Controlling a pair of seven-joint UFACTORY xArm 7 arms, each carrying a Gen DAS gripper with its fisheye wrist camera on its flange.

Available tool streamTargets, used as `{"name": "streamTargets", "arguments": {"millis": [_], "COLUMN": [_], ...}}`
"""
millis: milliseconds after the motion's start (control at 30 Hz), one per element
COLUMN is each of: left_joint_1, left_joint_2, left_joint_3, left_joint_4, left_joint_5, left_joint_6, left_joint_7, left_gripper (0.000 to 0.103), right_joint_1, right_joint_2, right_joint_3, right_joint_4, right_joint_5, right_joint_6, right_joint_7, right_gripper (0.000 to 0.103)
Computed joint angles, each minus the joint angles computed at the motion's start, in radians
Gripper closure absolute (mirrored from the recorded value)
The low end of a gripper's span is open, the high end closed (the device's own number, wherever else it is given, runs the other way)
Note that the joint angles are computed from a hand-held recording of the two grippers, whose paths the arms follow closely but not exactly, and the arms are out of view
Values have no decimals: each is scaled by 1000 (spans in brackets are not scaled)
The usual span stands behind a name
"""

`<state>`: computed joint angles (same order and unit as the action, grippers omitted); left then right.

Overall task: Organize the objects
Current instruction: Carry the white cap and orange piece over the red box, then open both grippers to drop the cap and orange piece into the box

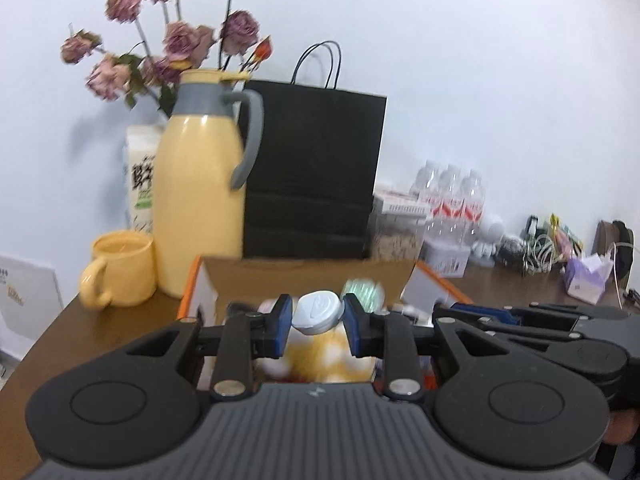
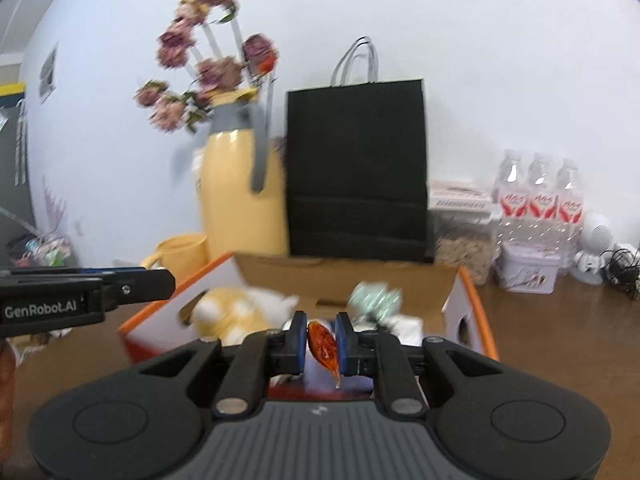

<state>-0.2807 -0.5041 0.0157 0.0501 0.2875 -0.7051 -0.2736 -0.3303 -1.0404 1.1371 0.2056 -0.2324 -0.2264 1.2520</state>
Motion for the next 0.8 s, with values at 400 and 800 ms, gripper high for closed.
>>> {"name": "streamTargets", "arguments": {"millis": [400,800], "left_joint_1": [20,-24], "left_joint_2": [315,356], "left_joint_3": [-207,-221], "left_joint_4": [229,213], "left_joint_5": [-348,-541], "left_joint_6": [-66,-152], "left_joint_7": [139,299], "left_gripper": [75,0], "right_joint_1": [-315,-317], "right_joint_2": [89,139], "right_joint_3": [112,136], "right_joint_4": [73,74], "right_joint_5": [44,77], "right_joint_6": [-163,-132], "right_joint_7": [-60,-102], "right_gripper": [89,13]}}
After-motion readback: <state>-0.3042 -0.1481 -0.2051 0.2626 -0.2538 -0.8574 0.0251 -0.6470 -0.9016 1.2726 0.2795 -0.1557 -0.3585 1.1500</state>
